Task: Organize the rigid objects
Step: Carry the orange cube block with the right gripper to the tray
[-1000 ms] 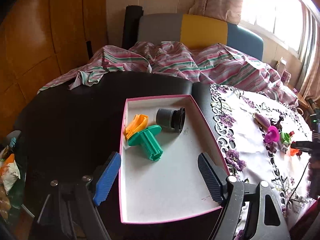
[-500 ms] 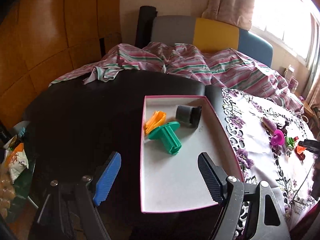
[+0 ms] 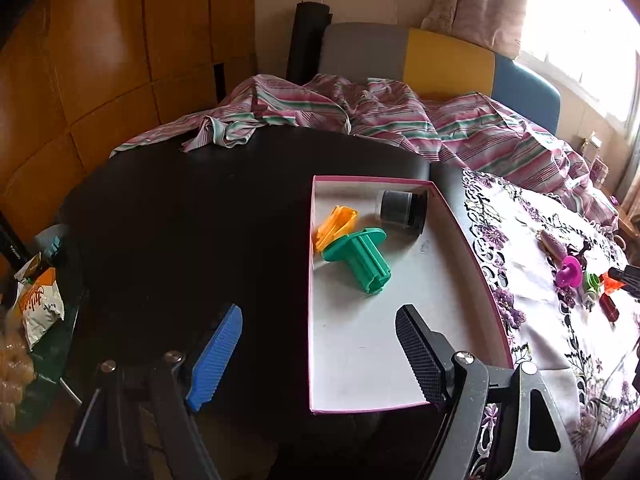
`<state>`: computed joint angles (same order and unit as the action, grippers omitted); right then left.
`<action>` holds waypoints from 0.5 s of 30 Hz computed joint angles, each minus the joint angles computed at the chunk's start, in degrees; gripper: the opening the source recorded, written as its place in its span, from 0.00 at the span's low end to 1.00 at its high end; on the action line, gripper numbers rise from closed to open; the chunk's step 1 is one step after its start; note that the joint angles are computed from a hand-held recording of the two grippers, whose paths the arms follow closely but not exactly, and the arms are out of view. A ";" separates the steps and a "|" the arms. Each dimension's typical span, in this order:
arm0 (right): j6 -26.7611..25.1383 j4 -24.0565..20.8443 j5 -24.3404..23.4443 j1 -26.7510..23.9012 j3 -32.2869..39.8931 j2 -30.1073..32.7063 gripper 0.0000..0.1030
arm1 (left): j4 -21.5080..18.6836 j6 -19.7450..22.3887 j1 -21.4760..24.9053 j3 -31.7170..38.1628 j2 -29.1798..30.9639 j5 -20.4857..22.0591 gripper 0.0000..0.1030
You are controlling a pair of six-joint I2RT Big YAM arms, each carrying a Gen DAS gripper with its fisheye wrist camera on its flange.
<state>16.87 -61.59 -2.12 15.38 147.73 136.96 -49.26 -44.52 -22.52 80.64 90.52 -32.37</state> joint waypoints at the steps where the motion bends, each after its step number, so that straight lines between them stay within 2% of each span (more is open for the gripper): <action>1: -0.44 -0.15 -0.92 0.20 0.19 -0.01 0.23 | -0.10 0.05 0.07 -0.03 -0.03 -0.02 0.78; 10: -8.11 -3.19 -4.96 5.31 3.78 -0.06 0.23 | 1.12 -0.40 0.73 -1.87 -1.09 1.01 0.78; 15: -12.16 -5.59 -9.41 9.61 7.79 1.27 0.23 | 1.46 -1.11 1.18 -3.02 -1.57 1.74 0.78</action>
